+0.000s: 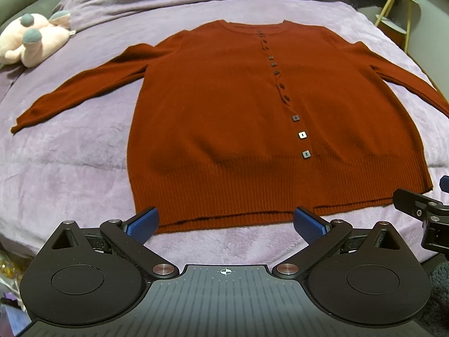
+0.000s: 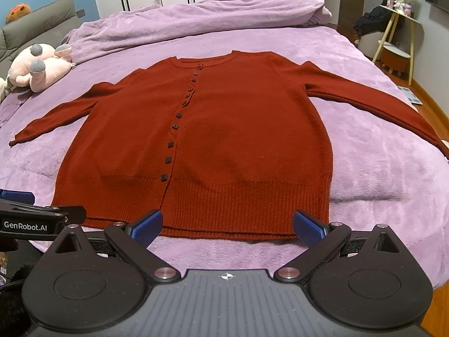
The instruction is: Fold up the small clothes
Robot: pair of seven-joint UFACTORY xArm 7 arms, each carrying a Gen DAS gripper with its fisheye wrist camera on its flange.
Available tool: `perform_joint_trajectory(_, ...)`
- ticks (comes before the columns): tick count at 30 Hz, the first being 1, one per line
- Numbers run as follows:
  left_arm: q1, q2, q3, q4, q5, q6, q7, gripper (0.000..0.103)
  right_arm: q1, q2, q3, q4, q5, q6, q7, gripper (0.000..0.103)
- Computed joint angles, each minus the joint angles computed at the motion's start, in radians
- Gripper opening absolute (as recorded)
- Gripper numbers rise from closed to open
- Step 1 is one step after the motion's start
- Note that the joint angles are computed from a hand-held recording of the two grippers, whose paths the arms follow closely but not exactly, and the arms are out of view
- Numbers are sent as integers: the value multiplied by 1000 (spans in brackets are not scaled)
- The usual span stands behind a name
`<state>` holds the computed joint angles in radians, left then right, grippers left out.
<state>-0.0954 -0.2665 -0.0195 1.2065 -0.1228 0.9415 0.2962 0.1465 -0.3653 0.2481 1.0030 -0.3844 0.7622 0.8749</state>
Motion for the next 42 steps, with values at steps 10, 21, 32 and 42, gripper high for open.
perform_joint_trajectory(10, 4, 17, 5, 10, -11, 17, 4, 103, 11, -5, -34, -24, 62, -52, -30, 99)
perform_joint_trajectory(21, 0, 51, 5, 32, -28, 39, 28, 103, 20, -28, -103, -112, 232, -223, -129, 98)
perform_joint_trajectory(32, -9, 194, 20, 111, -252, -168, 136, 103, -471, -42, -35, -322, 173, -782, 91, 99)
perform_joint_trajectory(42, -19, 342, -46, 165, -233, -260, -5, 103, -684, 146, -81, -321, 411, -903, 256, 47)
